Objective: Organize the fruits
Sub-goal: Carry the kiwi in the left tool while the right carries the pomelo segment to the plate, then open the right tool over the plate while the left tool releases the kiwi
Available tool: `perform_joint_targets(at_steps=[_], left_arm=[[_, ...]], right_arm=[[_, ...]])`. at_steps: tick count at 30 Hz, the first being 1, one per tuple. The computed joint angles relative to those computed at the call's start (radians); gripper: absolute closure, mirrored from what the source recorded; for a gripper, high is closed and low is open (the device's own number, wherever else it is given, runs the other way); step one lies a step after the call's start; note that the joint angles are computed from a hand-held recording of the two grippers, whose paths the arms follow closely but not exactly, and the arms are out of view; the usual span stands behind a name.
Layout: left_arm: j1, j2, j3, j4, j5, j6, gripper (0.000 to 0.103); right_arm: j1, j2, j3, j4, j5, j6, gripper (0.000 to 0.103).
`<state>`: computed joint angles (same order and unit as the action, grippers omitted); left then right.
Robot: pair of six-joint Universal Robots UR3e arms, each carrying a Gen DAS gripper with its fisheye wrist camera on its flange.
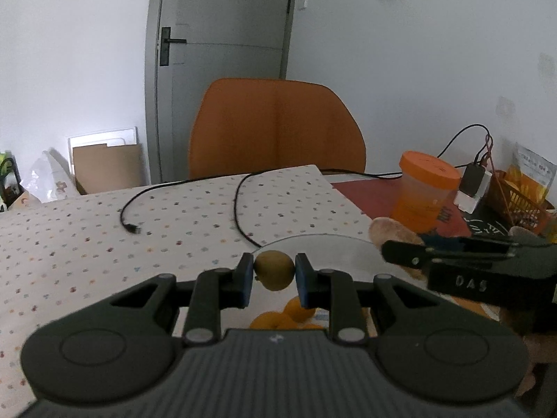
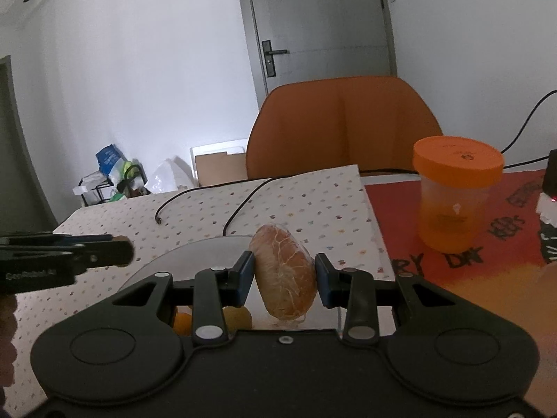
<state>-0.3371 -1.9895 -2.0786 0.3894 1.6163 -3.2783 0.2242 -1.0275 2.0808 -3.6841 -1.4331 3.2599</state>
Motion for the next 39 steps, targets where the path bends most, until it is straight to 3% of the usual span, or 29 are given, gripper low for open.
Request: perform_joint_targets(at_steps=[12,23,28,39], left_arm=[[-0.043,-0.089,0.156,-0.083,0.029,-0.019,0.077],[-0.019,-0.001,0.050,-0.072,0.052,-0.024,0.074],[0.013,0.070,-0.048,-0.039,0.049,-0.019,0.068],[0.112,0.239,-0.275,0.044,0.001,-0.037,0.044]], right_arm=[[-0.019,0.075,-0.025,-0.048,0.048,0.005,0.067],[-0.030,0.093,-0.016,-0.102,0.052,0.007,0.066],[-0.031,0.104,-0.022,-0.127,0.063,0.019,0.051],[-0.009,0.000,0.046,-0.097,0.037,0.033,0.046]])
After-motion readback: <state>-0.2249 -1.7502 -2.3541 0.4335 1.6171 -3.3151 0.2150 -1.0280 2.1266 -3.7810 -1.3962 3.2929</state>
